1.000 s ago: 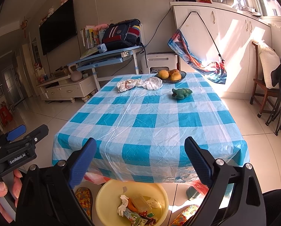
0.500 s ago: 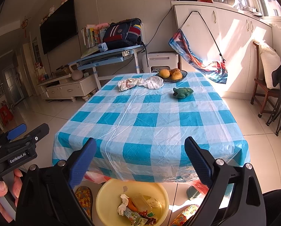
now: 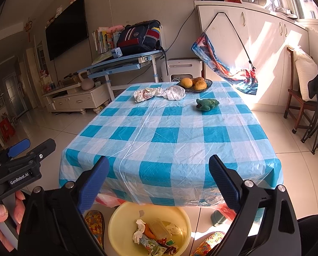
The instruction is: Collect trash
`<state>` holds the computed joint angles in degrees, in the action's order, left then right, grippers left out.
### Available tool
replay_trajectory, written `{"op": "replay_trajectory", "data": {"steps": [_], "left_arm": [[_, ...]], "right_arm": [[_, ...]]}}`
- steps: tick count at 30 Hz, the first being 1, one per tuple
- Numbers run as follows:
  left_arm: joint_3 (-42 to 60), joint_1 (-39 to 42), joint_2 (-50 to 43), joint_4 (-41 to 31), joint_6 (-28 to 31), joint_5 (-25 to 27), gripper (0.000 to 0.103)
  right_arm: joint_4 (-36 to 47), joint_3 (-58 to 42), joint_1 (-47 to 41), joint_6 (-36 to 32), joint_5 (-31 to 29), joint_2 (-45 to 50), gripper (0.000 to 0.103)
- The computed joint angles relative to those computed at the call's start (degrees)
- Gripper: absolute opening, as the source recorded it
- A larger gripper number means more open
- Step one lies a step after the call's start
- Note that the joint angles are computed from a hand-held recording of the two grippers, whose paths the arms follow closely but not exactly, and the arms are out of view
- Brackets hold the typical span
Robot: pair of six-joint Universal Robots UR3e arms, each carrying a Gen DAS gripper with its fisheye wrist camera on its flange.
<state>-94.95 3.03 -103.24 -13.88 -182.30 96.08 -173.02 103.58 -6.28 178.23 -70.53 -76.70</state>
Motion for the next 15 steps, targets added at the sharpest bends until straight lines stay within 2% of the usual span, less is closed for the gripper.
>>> {"op": "replay_trajectory", "data": {"steps": [12,15], "left_arm": [[0.0,0.2,0.3,0.0,0.3,-0.3,0.094],[0.0,1.2,0.9,-1.0,-0.1,-2.6,0.094]], "right_arm": [[-0.3,0.2,-0.1,-0.4,0.2,0.0,0.091],[0.3,0.0,-0.2,-0.4,0.5,-0.1,0.091]]}}
